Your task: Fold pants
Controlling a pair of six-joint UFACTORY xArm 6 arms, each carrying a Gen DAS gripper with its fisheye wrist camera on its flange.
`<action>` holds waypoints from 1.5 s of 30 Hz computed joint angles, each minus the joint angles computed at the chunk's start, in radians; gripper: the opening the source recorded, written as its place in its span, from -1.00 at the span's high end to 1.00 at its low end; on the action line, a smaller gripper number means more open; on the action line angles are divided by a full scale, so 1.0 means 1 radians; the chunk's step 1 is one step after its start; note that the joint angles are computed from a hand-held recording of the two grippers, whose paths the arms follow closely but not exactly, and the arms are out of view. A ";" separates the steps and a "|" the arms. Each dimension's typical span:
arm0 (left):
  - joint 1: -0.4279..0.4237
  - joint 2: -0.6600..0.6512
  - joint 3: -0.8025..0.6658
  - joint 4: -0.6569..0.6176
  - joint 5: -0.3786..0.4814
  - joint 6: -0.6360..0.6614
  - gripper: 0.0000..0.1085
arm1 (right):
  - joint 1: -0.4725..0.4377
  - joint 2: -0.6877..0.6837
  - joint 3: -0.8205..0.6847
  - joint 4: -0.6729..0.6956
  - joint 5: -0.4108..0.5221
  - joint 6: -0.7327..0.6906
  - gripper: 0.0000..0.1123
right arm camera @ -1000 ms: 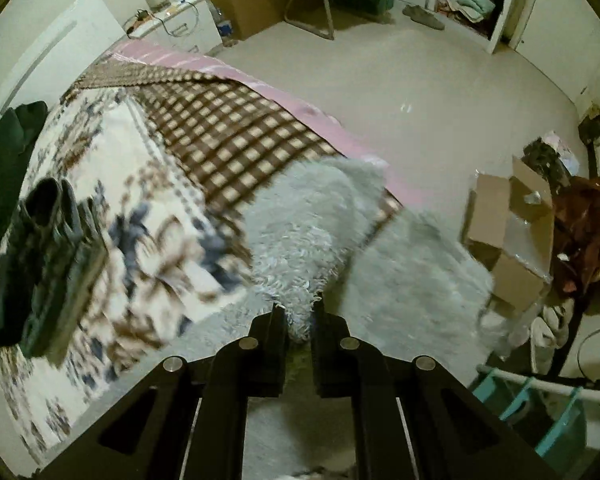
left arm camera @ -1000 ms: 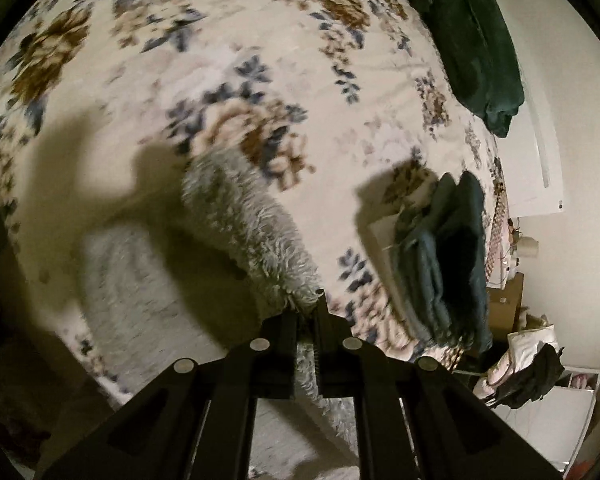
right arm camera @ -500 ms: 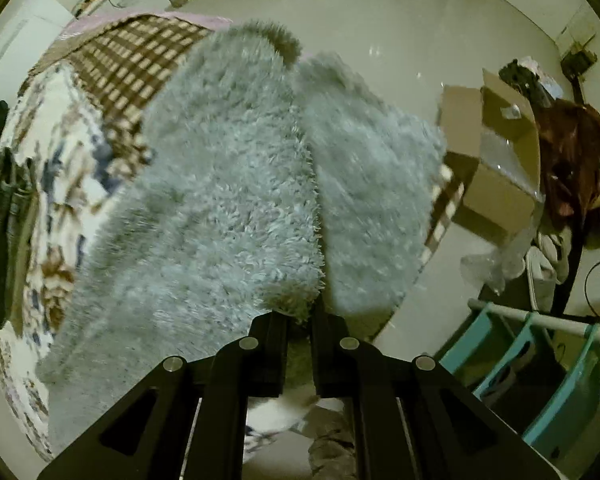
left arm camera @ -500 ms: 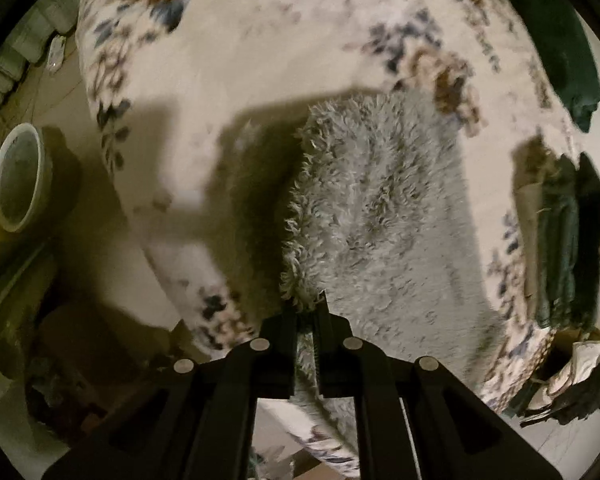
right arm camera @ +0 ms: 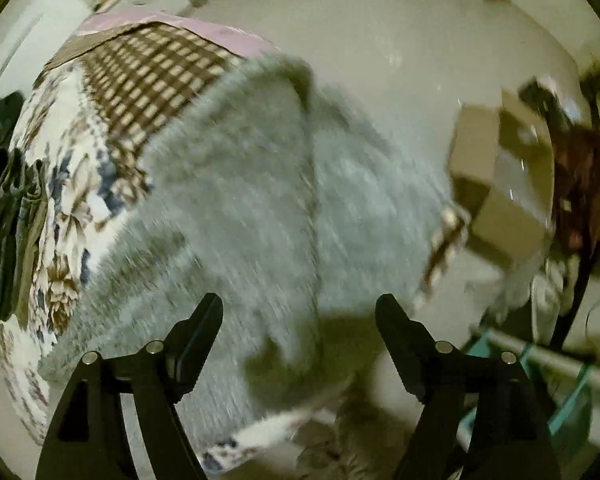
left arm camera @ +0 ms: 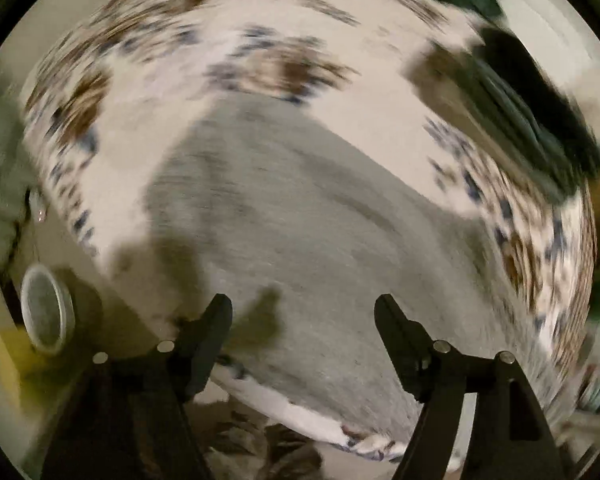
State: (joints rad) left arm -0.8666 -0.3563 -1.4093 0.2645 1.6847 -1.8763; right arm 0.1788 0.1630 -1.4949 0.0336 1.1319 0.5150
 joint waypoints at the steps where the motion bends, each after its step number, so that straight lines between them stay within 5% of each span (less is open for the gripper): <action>1: 0.011 0.056 -0.046 -0.015 -0.002 0.046 -0.33 | 0.004 0.028 -0.034 -0.001 -0.010 -0.010 -0.44; 7: 0.043 0.394 -0.359 -0.063 -0.061 0.237 -0.33 | 0.055 0.287 -0.327 -0.039 0.013 -0.115 -0.44; 11: 0.036 0.588 -0.604 -0.065 -0.018 0.343 -0.33 | 0.059 0.350 -0.371 -0.063 0.041 -0.152 -0.37; 14: 0.031 0.665 -0.711 -0.086 0.008 0.373 -0.33 | 0.023 0.288 -0.286 -0.120 0.006 -0.092 0.51; 16: 0.031 0.681 -0.728 -0.103 0.009 0.371 -0.33 | -0.025 0.228 -0.208 -0.137 -0.023 -0.025 0.66; 20: 0.028 0.630 -0.633 -0.154 -0.023 0.321 -0.33 | -0.149 0.186 -0.134 -0.028 0.033 -0.003 0.61; 23: 0.016 0.568 -0.550 -0.174 -0.006 0.271 -0.33 | -0.222 0.133 -0.047 0.104 0.017 0.014 -0.10; 28: 0.002 0.438 -0.395 -0.204 0.016 0.150 -0.33 | -0.249 0.012 0.117 0.303 -0.059 -0.022 -0.10; 31: 0.005 0.322 -0.244 -0.210 -0.042 0.018 -0.33 | -0.213 -0.049 0.219 0.442 -0.066 -0.087 -0.10; 35: 0.017 0.109 0.080 -0.205 -0.263 -0.213 -0.33 | -0.160 -0.062 0.288 0.512 -0.116 -0.095 -0.10; 37: 0.019 0.040 0.191 -0.188 -0.341 -0.298 -0.30 | -0.135 -0.046 0.295 0.508 -0.158 -0.083 0.03; 39: 0.017 -0.027 0.301 -0.165 -0.411 -0.377 0.20 | -0.103 -0.030 0.297 0.456 -0.199 -0.046 0.63; 40: 0.017 -0.044 0.329 -0.167 -0.424 -0.390 0.41 | -0.094 -0.029 0.297 0.423 -0.201 -0.021 0.76; 41: 0.016 -0.062 0.358 -0.170 -0.439 -0.402 0.74 | -0.084 -0.026 0.296 0.398 -0.208 0.004 0.84; 45: -0.023 -0.095 0.380 -0.140 -0.407 -0.438 0.90 | -0.064 -0.045 0.276 0.305 -0.190 0.069 0.89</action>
